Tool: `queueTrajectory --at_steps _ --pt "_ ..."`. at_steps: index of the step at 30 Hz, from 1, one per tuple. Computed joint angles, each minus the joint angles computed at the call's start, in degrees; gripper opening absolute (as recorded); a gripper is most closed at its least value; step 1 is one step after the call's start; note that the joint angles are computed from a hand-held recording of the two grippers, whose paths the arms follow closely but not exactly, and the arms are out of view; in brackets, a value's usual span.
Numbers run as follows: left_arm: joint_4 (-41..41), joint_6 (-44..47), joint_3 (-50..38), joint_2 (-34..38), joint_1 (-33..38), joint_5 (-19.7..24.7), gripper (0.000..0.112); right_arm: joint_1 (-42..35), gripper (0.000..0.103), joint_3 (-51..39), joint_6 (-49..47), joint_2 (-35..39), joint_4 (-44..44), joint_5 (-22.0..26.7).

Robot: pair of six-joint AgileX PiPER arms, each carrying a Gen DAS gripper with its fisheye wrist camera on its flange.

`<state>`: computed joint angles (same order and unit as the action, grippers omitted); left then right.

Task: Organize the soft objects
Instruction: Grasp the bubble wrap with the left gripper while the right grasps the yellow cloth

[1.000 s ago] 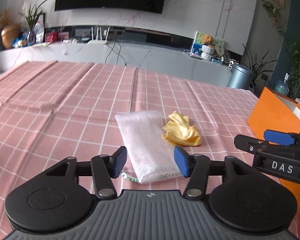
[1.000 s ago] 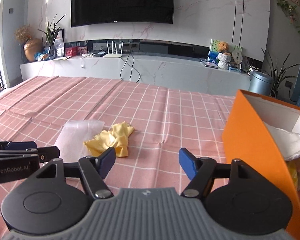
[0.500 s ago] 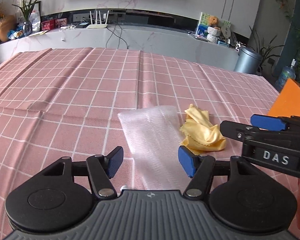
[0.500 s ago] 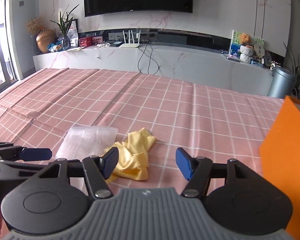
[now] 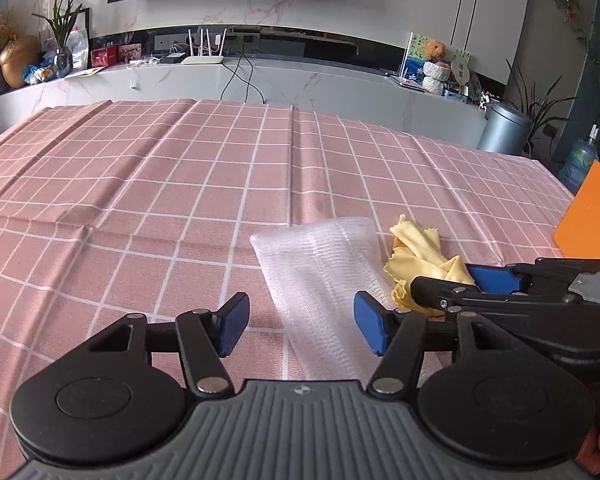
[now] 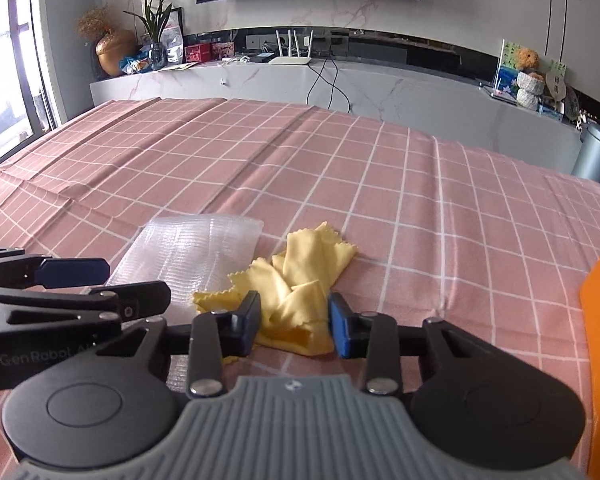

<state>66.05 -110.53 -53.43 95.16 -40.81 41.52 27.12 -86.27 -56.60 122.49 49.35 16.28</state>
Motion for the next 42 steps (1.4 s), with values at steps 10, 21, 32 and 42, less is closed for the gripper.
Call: queueTrajectory --at_steps 10,21,32,42 --pt "2.4 -1.7 -0.5 0.8 -0.8 -0.5 0.083 -1.6 0.003 1.5 17.7 -3.4 -15.1 3.1" --pt "0.5 4.5 -5.6 6.1 -2.0 0.6 0.087 -4.0 0.010 3.9 20.7 -5.4 -18.3 3.5" --pt "7.4 3.3 -4.8 6.9 -3.0 -2.4 0.020 -5.0 0.053 2.9 11.9 -4.4 -7.0 2.8" --pt "7.0 3.0 -4.2 6.0 -2.1 -4.9 0.003 -3.3 0.011 5.0 -0.2 -3.4 0.1 -0.4"
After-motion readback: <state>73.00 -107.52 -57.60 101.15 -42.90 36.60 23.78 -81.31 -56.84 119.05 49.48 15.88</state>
